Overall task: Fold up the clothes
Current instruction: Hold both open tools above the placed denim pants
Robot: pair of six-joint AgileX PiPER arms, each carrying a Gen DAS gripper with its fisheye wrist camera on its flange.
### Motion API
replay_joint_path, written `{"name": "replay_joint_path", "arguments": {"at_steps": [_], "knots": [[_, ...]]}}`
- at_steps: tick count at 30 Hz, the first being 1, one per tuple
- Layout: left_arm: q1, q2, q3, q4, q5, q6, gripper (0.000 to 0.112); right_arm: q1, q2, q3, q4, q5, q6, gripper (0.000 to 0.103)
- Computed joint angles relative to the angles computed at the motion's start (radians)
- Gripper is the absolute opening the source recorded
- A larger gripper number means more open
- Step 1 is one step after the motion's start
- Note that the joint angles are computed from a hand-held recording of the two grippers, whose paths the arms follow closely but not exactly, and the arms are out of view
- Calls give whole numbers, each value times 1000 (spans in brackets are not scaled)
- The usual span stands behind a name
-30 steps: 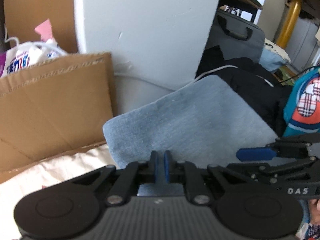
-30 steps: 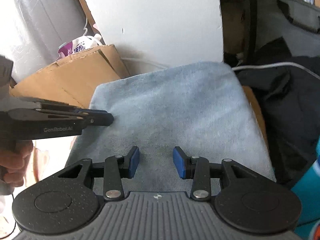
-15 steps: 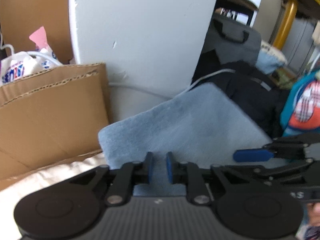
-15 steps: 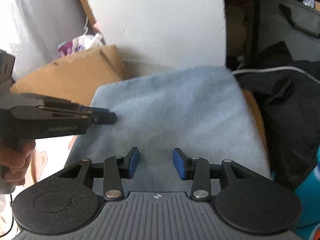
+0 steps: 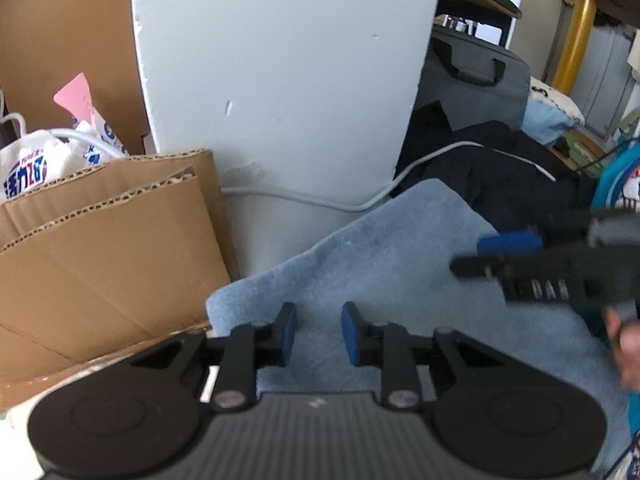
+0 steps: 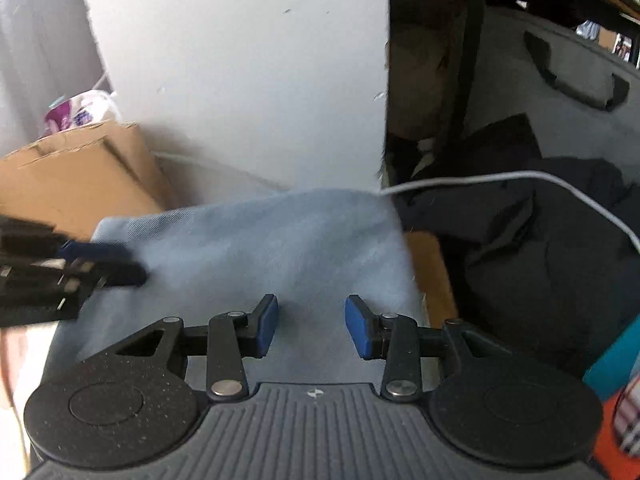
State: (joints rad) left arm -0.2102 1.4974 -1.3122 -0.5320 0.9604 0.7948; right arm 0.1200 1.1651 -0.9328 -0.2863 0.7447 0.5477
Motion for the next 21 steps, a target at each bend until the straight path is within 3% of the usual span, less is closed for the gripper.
{"name": "replay_joint_path", "arguments": {"at_steps": [6, 13, 21], "knots": [[-2, 2, 11, 6, 4, -5, 38, -59, 86, -60, 47, -8, -96, 47], [-9, 18, 0, 13, 9, -25, 39, -107, 121, -61, 138, -30, -179, 48], [3, 34, -42, 21, 53, -21, 38, -66, 102, -93, 125, 44, -172, 48]]}}
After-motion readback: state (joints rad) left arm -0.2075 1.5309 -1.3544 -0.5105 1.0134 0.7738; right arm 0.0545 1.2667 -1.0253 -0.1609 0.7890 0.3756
